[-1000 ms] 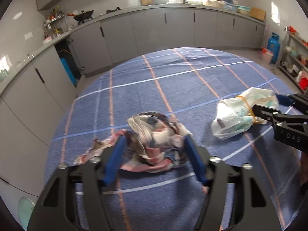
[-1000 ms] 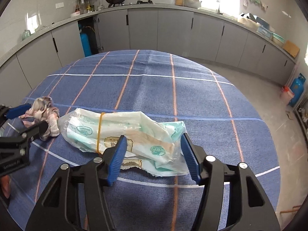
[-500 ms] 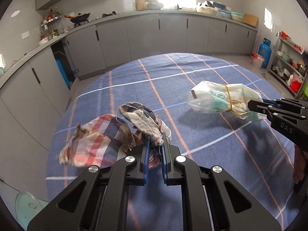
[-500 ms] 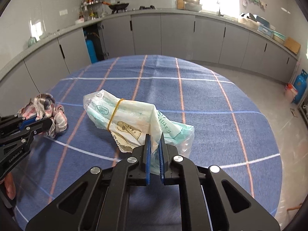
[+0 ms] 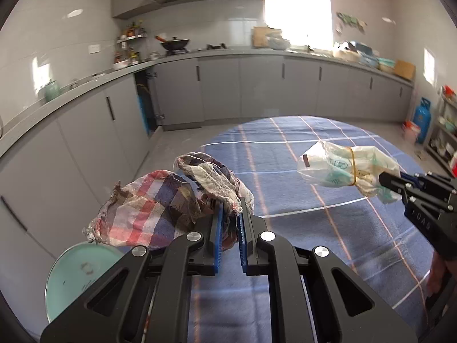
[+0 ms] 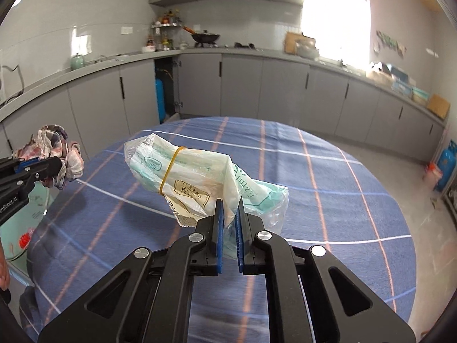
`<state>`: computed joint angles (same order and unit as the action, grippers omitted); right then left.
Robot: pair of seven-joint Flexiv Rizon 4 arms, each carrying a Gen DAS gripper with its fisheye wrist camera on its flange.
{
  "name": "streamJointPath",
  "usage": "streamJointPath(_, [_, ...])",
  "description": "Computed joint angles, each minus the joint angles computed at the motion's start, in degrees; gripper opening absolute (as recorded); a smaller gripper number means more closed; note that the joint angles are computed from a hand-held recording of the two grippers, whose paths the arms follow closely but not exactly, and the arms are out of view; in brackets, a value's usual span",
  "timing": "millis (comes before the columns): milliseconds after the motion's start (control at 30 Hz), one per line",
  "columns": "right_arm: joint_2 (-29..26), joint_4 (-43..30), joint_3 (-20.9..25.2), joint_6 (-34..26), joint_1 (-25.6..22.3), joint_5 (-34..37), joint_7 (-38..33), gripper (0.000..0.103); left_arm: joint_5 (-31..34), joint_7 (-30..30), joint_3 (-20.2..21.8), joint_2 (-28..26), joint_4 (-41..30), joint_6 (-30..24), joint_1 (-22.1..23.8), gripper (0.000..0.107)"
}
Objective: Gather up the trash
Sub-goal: 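Grasp the plaid rag with the left gripper while the right gripper grasps the banded clear bag, then carry the plaid rag and clear bag over the teal bin with both grippers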
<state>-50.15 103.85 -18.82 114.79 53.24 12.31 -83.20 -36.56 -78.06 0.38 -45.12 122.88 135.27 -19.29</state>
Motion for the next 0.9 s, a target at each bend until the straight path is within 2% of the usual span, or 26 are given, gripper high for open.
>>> streamJointPath(100, [-0.57, 0.45, -2.28, 1.23, 3.48, 1.72, -1.04, 0.008, -0.34, -2.58, -0.1, 0.87, 3.09, 2.72, 0.32, 0.01])
streamJointPath(233, [-0.29, 0.56, -2.19, 1.99, 5.04, 2.64, -2.45, 0.008, -1.16, -4.38, 0.08, 1.62, 6.09, 5.31, 0.17, 0.01])
streamJointPath(900, [0.1, -1.08, 0.47, 2.85, 8.75, 4.25, -7.15, 0.008, -4.29, -10.32, 0.5, 4.51, 17.81, 12.49, 1.36, 0.01])
